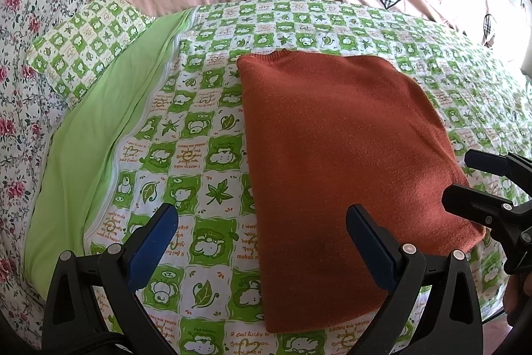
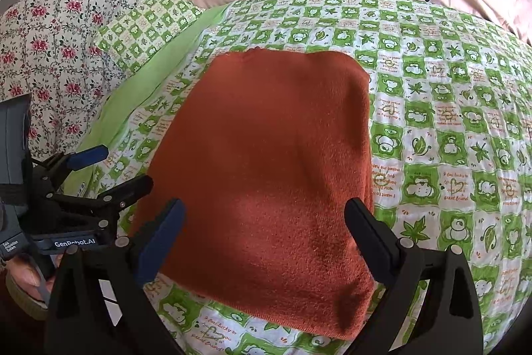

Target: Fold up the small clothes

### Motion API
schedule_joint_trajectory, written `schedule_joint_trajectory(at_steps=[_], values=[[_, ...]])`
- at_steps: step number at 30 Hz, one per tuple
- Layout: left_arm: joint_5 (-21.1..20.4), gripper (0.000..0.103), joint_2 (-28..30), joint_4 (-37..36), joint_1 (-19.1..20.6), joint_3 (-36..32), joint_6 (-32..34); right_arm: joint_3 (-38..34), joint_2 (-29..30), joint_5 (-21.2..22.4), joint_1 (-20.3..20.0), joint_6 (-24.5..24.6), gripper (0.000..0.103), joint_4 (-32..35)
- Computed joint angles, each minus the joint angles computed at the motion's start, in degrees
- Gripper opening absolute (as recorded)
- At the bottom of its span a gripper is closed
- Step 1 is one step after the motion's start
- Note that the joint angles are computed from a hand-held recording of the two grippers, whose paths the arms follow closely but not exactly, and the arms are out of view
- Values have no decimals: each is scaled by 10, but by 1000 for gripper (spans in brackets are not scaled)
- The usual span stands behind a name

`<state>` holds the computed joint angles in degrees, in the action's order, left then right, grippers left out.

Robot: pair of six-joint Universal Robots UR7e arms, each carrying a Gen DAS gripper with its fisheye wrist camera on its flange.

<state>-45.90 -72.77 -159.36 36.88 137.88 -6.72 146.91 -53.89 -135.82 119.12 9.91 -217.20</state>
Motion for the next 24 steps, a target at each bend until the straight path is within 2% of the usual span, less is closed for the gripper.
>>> schedule_joint_trajectory(at_steps=[24], values=[[-3,101,6,-6,3,-3,7,0,-5,3,-3,-1,97,-2]])
